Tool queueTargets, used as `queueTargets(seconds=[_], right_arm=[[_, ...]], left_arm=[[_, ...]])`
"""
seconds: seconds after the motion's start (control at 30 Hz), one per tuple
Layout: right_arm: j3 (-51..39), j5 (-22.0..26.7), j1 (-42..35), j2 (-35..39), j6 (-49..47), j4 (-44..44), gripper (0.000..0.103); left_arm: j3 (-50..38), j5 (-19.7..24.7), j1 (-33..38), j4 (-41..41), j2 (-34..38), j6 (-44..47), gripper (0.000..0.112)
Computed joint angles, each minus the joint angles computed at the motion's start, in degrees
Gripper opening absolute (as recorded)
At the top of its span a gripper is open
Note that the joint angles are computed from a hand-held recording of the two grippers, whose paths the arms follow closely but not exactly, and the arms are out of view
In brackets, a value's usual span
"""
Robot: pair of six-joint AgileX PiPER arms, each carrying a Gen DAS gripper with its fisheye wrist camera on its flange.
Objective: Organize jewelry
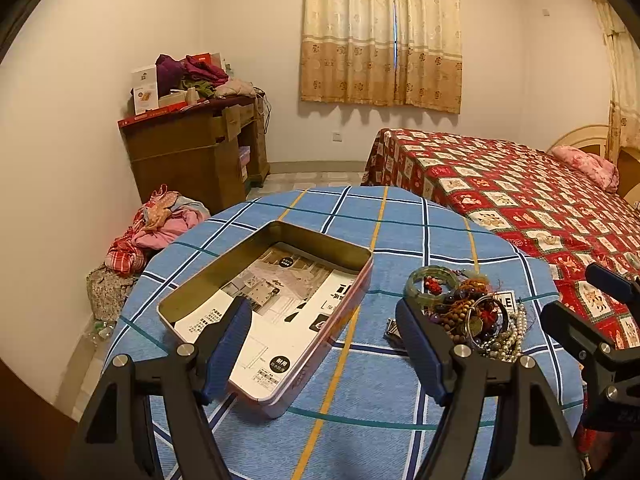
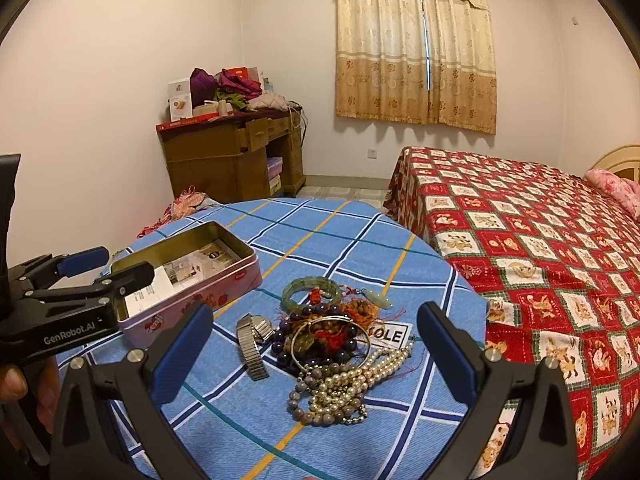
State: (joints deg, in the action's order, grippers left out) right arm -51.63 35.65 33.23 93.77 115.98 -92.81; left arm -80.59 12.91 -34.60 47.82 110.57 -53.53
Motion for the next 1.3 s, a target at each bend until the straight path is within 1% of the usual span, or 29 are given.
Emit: queueTargets(seconds=[0.4,0.8,1.07,1.17,1.3], right_arm=[[-0.2,0.0,0.1,0.1,-0.3,0.3,0.103],[-0.2,0.3,0.3,0.3,-0.2,0.3,0.103],[0.4,-0.2,-0.4,0.2,-0.3,0.2,0.103],[0.9,-0.3,-0.8,0.2,-0.8,0.0,0.103],[2.9,-0.6,-2.3,0.5,0.2,-0.7,0.103]], left_arm=[[0.3,-0.1,0.2,0.9,0.0,-0.8,0.074],[0.7,-0.2,0.3,-0.2,-0.2,0.5,0.074],[-0.6,0.9,0.1,-4.1,0.6,4.4,0.074],[-2.1,2.5,-0.1,-5.9,1.7,6.4,0.074],[-3.7,3.4,-0.4,-9.1,3.5,9.5,0.074]])
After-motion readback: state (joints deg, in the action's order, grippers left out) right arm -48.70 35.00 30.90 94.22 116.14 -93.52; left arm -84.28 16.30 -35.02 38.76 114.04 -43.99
